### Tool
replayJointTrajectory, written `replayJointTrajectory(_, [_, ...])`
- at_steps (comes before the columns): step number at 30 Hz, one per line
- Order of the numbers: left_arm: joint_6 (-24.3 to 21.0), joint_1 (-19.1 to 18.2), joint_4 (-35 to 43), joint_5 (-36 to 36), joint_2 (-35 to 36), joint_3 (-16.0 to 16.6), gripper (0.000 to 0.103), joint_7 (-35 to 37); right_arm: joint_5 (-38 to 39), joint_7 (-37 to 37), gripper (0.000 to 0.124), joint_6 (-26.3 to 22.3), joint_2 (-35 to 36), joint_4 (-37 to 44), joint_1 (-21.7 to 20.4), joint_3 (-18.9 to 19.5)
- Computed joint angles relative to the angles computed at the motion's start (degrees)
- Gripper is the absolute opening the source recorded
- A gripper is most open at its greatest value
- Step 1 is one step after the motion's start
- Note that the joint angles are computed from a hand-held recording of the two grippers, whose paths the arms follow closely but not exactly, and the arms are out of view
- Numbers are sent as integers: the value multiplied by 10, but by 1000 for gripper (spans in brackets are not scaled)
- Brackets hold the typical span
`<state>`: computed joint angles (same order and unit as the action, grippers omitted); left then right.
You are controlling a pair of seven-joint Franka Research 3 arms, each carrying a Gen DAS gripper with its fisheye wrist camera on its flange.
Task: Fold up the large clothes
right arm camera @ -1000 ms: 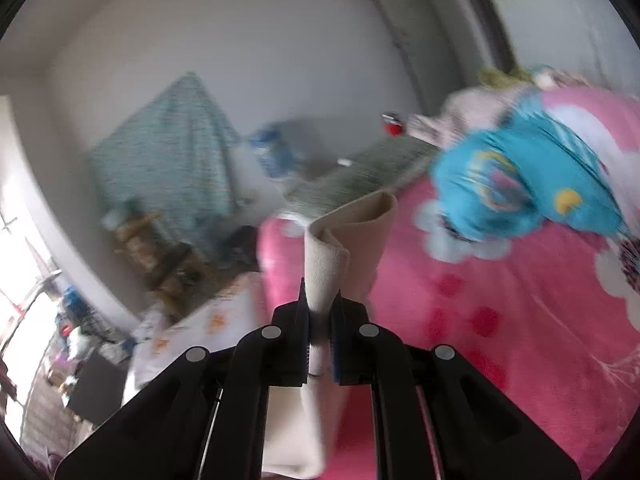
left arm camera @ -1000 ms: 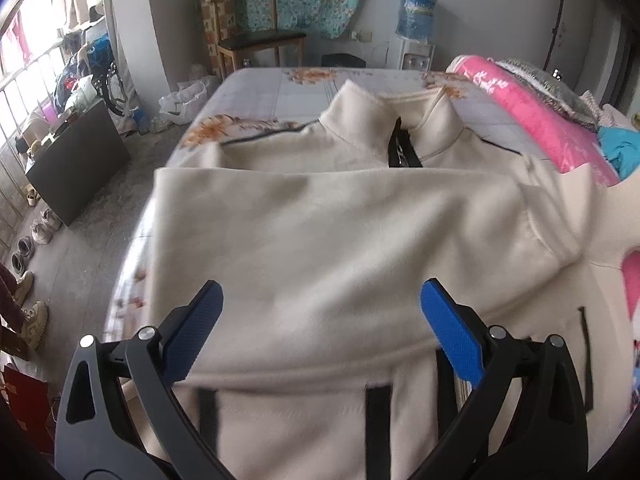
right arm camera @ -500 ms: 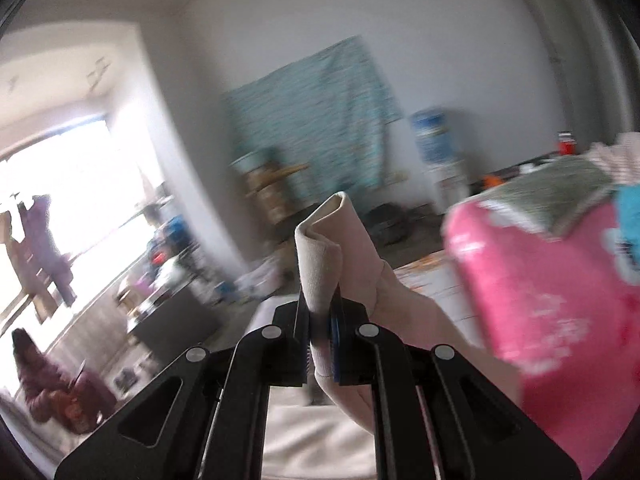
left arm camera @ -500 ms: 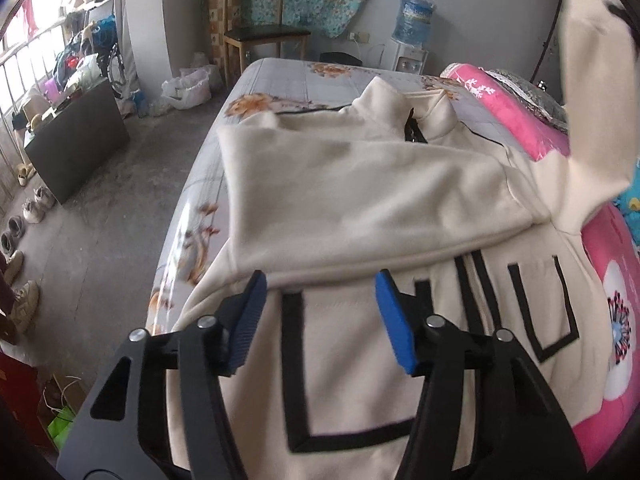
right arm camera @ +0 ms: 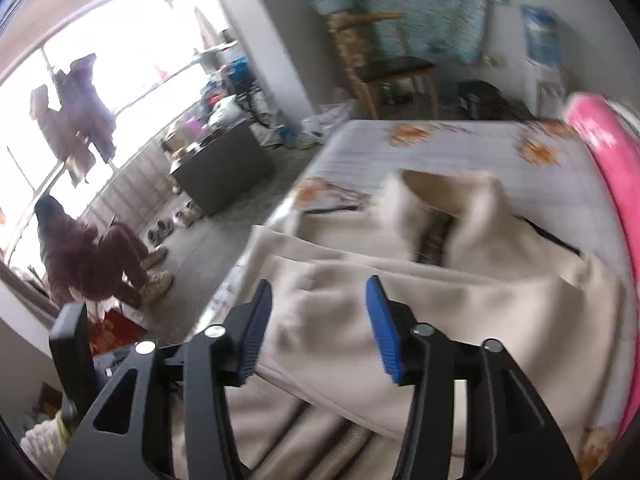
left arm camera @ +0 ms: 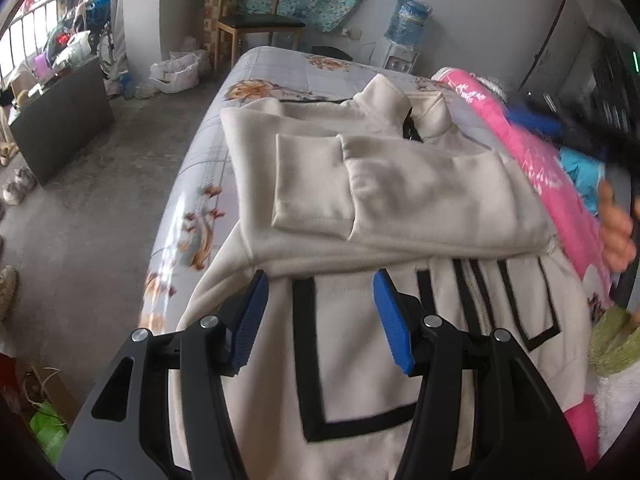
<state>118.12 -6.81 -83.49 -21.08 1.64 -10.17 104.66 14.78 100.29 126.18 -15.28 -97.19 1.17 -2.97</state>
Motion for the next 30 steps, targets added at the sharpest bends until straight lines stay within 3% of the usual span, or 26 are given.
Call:
replayJointTrajectory(8, [-35,-10,186,56,150,-17,52,-116,-49,59,58,-21,-104,-137,-108,-58])
replayJointTrajectory(11, [-81,-19,290,83,231,-25,51,-173,-14,66,58,-13,-110,-173,-124,-80])
replayJointTrajectory(15, [-84,-31,338,121,269,-29,47,-198,31,30,57,-5,-81,-177,-124,-97])
replayJointTrajectory(18, [-89,-34,357,135,282,-31,42,-208,41,11,50,-4,-51,-161,-123,-91])
replayJointTrajectory(20, [-91,-36,365,145,287,-30,36,-209,33,15,37,-9,-45,-154,-125,-80])
replayJointTrajectory(22, [-87,-37,358,152,283,-30,26,-210,45,16,14,-2,-40,-153,-125,-81])
replayJointTrajectory(27, [-80,-27,338,142,272,-38,2,-197,77,8,6,42,-63,-179,-130,-88])
replayJointTrajectory(30, [-31,-14,278,113,234,-49,2,-173,97,5,5,83,-91,-206,-131,-91])
